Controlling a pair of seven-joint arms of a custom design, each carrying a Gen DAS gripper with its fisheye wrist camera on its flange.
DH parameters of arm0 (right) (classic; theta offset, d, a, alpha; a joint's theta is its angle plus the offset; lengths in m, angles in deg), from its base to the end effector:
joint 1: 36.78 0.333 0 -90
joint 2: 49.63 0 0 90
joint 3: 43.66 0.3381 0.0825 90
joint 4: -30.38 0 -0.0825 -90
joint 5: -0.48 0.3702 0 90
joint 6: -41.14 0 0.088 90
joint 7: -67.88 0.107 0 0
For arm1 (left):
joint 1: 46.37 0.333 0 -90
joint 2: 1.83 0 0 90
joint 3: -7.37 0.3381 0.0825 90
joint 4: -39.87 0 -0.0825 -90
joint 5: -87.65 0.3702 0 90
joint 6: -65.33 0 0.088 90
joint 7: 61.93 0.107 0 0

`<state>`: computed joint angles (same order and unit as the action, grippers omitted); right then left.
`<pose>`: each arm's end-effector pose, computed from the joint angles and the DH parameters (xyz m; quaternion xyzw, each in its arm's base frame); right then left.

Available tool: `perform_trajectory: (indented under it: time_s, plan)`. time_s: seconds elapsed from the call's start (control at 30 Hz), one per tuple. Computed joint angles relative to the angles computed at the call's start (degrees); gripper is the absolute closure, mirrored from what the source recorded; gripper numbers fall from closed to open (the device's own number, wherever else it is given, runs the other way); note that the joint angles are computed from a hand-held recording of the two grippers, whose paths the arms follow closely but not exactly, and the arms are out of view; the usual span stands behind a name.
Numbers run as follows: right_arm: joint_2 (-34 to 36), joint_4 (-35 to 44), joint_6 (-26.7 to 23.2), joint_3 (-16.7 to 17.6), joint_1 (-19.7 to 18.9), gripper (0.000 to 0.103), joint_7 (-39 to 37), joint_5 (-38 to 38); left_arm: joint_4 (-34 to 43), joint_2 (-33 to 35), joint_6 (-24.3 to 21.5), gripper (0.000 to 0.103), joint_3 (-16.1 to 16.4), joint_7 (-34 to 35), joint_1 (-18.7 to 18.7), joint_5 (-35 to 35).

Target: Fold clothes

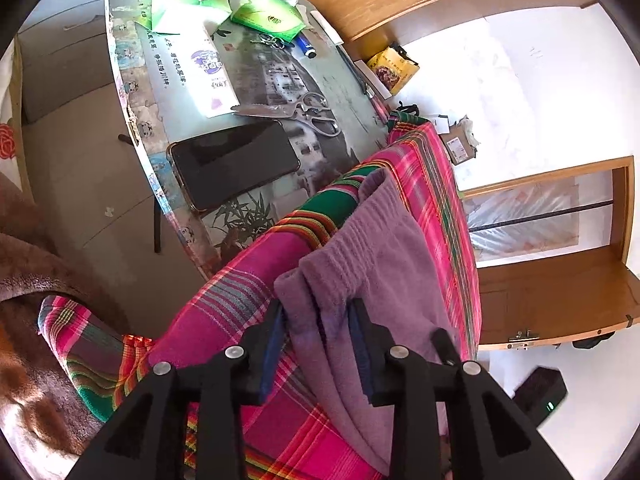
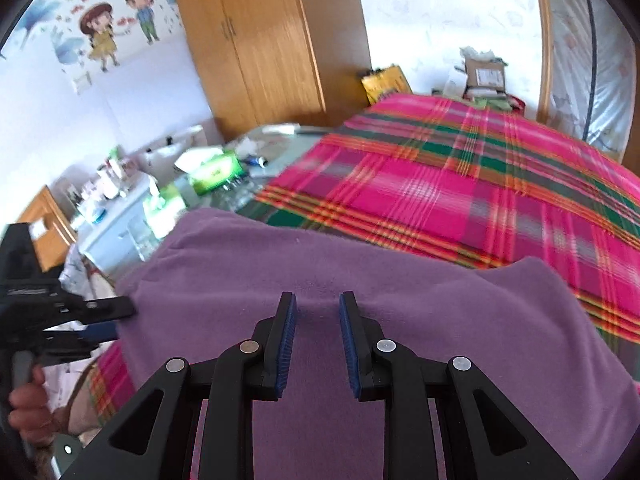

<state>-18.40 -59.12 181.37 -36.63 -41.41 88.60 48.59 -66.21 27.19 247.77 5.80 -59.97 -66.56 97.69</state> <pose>0.7247 0.0144 0.3922 -0.8316 0.4144 -0.0800 0.3609 0.6390 -0.2692 0.3762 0.8773 -0.2633 0.3991 0.0429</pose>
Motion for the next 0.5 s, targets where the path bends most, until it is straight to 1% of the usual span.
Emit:
perform_trajectory:
  time_s: [0.07, 0.17, 0.23, 0.33, 0.37, 0.43, 0.5]
  plan:
    - [0.8, 0.1, 1.7, -1.1, 1.7, 0.079, 2.4, -2.5, -0.2, 0.1, 0.7, 0.070, -0.3, 0.1, 0.3, 0.0]
    - [1.0, -0.3, 3.3, -0.9, 2.0, 0.079, 3.1, -3.7, -0.6, 0.1, 1.6, 0.070, 0.1, 0.0, -0.1, -0.3]
    - [0.9, -1.0, 4.7, -0.4, 2.0, 0.079, 2.6, -4.0, -0.6, 0.0, 1.5, 0.070, 1.1, -0.3, -1.0, -0.5]
    - [0.4, -2.7, 7.8, 0.6, 1.8, 0.079, -0.5, -3.6, -0.1, -0.1, 0.2, 0.069, 2.0, -0.5, -1.9, -0.3]
    - [0.4, -2.7, 8.0, 0.6, 1.9, 0.079, -0.8, -4.0, 0.1, -0.2, -0.4, 0.068, 2.3, -0.6, -2.2, -0.1]
    - [0.2, -2.3, 6.6, 0.4, 1.6, 0.079, 0.0, -4.5, 0.3, -0.2, -0.4, 0.065, 3.3, -1.4, -3.1, 0.4]
    - [-0.4, -2.3, 4.3, 0.9, -0.1, 0.079, 0.2, -2.5, 0.2, -0.3, 0.2, 0.064, 4.7, -2.4, -4.4, 0.8]
